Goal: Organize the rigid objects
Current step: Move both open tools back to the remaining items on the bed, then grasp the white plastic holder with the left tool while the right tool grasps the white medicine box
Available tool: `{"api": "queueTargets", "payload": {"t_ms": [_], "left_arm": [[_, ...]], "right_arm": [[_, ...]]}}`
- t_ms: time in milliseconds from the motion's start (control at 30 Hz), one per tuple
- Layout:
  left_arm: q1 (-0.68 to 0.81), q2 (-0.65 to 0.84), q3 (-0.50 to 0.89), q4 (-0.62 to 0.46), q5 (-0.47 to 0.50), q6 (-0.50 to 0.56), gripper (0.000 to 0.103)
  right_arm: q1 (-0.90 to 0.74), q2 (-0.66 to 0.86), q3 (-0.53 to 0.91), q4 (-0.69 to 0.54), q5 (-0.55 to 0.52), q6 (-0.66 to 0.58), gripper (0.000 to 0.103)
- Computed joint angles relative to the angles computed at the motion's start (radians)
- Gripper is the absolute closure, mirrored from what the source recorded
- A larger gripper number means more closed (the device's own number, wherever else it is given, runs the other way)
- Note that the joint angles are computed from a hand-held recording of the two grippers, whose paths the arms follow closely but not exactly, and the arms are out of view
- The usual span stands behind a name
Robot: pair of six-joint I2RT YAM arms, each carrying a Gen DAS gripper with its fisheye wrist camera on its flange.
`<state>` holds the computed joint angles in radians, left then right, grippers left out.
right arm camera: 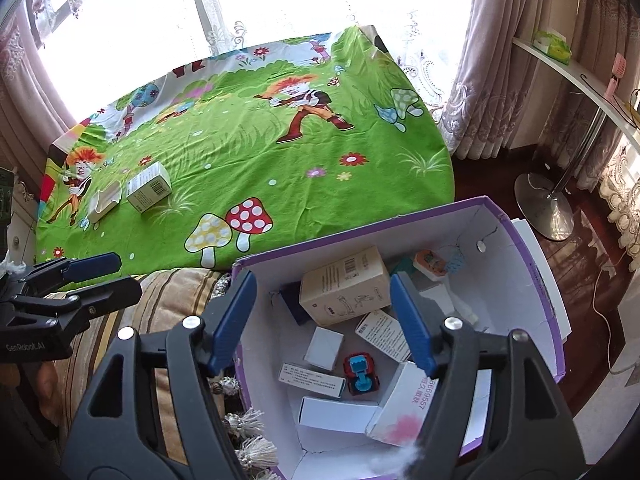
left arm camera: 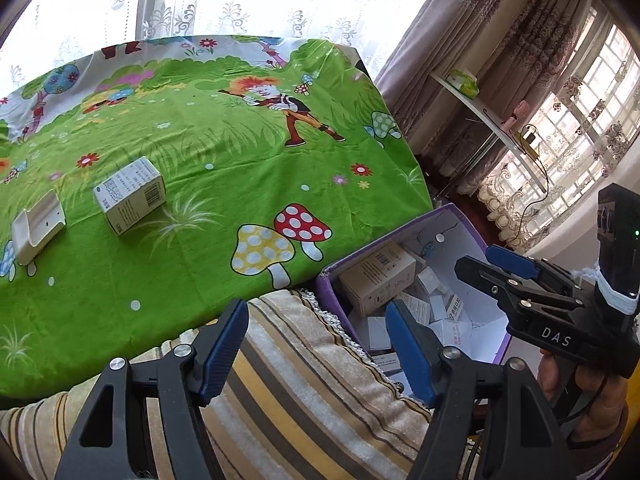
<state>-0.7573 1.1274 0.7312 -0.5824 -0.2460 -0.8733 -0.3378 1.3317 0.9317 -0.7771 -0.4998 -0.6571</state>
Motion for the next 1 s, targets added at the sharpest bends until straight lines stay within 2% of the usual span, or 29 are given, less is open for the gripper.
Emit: {"api": "queueTargets", "payload": {"t_ms": [233,367,500,600,733,867,1000], "left_arm": [[0.219,-0.160,-0.020,-0.112,0.039,0.100,0.031],[0.420,-0.245,-0.010,-0.175,0.102,0.204,0.031],[0.658,-0.295,0.015,-0.216,0.177,0.330,0.031],[0.832,-0.295,0.041,-0.219,0.246,0.417,0.031],[0.947,-0.222,0.086,-0.227,0.213,0.482,0.031],[1.064,-0.183,0.064,-0.161,0.249,0.581,0.031],[1.223,-0.135,0.008,-0.083,0.338,0.612,0.031]], "right_arm": [[0.174,-0.038,0.024,-0.002,0.000,0.126,0.028],[0.317,-0.052,0.049,0.034,0.014,0.234,0.026],[0.481,-0.060,0.060,0.105,0.102,0.352,0.025],[0.588,-0.044,0.074,0.149,0.153,0.401,0.025],[0.708,0.020,0.107,0.197,0.201,0.481,0.025],[0.786,0.101,0.137,0.259,0.219,0.581,0.025],[0.847,0.187,0.178,0.312,0.258,0.646,0.015]]}}
